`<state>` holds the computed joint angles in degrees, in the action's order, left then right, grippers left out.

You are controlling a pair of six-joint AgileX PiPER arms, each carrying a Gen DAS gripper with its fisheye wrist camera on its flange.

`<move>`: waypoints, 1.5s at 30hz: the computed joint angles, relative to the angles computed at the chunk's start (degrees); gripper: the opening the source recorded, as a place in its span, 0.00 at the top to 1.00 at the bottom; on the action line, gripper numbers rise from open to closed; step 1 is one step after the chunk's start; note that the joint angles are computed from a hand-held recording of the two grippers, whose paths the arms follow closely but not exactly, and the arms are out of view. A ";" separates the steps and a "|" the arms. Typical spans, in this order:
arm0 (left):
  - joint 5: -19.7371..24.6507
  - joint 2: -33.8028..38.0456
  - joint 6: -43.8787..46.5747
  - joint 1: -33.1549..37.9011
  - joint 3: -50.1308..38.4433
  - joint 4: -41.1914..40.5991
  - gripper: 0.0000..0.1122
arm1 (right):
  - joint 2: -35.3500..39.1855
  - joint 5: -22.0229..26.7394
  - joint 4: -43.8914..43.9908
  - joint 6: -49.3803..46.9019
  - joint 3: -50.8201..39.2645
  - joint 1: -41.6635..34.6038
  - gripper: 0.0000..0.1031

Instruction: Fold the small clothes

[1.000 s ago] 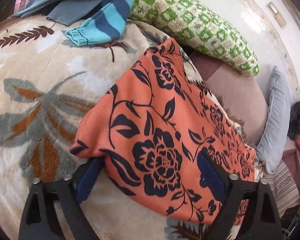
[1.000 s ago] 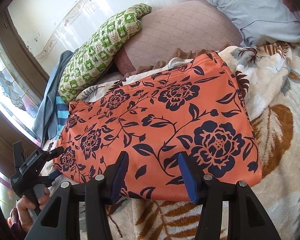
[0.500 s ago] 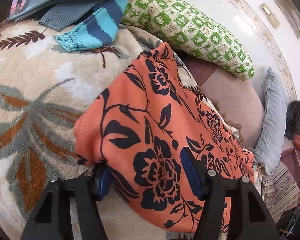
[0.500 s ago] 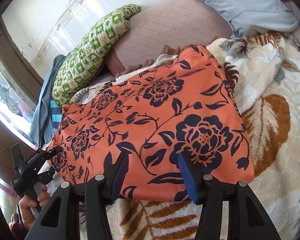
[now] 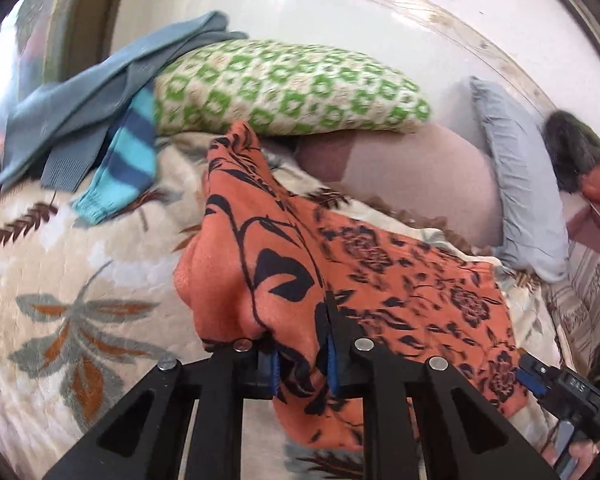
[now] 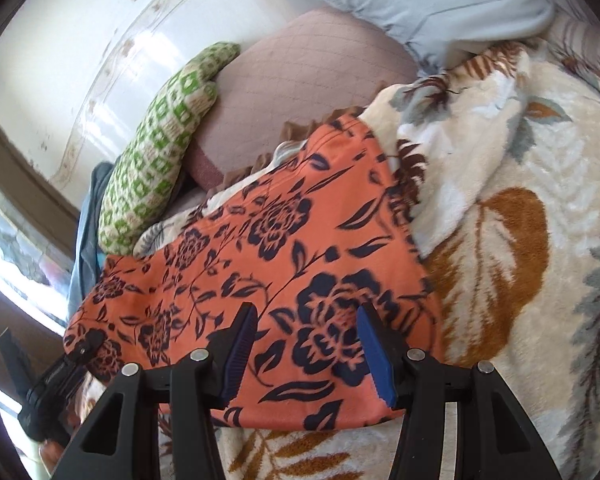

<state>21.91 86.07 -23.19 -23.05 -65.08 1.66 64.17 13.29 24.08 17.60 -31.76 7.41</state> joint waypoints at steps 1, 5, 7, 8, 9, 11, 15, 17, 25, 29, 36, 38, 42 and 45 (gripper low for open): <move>1.93 0.70 -3.15 -1.83 -2.33 3.01 0.85 | -0.53 0.71 5.73 -5.49 0.35 -2.57 0.46; 8.99 4.23 -12.12 -10.73 -12.07 11.42 0.86 | -2.16 6.60 28.65 -28.40 1.81 -14.73 0.46; 12.80 7.09 -15.63 -15.21 -17.40 15.03 0.86 | -2.48 11.36 39.11 -39.86 2.90 -22.42 0.46; 15.10 9.30 -16.90 -17.64 -21.09 16.63 0.86 | -2.38 14.08 43.75 -45.47 3.53 -26.49 0.46; 17.03 11.58 -18.02 -19.95 -24.65 18.14 0.86 | -2.22 16.71 46.22 -48.79 3.78 -30.03 0.46; 19.00 15.91 -18.93 -23.96 -30.59 19.21 0.86 | -2.00 20.76 48.13 -52.49 4.03 -35.87 0.46; 22.12 26.16 -16.39 -30.44 -41.73 16.70 0.84 | -0.83 25.76 49.44 -57.27 3.97 -45.50 0.46; 23.88 30.30 -10.85 -30.88 -44.94 9.71 0.79 | 0.49 28.54 49.65 -58.48 3.53 -49.75 0.46; 10.90 13.21 -3.00 -30.07 -19.22 5.77 0.41 | 3.07 30.51 48.55 -57.45 1.35 -49.59 0.44; 7.97 3.22 -18.88 -27.91 -8.23 25.61 0.29 | -3.30 29.98 49.72 -58.45 2.66 -45.91 0.43; 10.80 6.05 -18.03 -17.80 -6.94 20.34 0.30 | -7.68 19.25 54.80 -64.42 1.23 -21.74 0.45; 12.81 8.55 -15.30 -17.79 -7.94 19.78 0.30 | -3.16 13.87 48.19 -55.84 -0.01 -15.89 0.45; 16.84 11.88 -8.25 -17.34 -9.83 14.14 0.28 | 10.26 17.77 33.01 -39.66 -3.09 -17.48 0.64; 15.70 10.34 -8.96 -17.88 -8.19 16.08 0.28 | 8.29 20.08 27.64 -35.21 -4.05 -17.96 0.65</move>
<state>37.62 96.41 -32.15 -40.94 -73.27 17.74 72.46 33.37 51.72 -17.61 -35.81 -10.55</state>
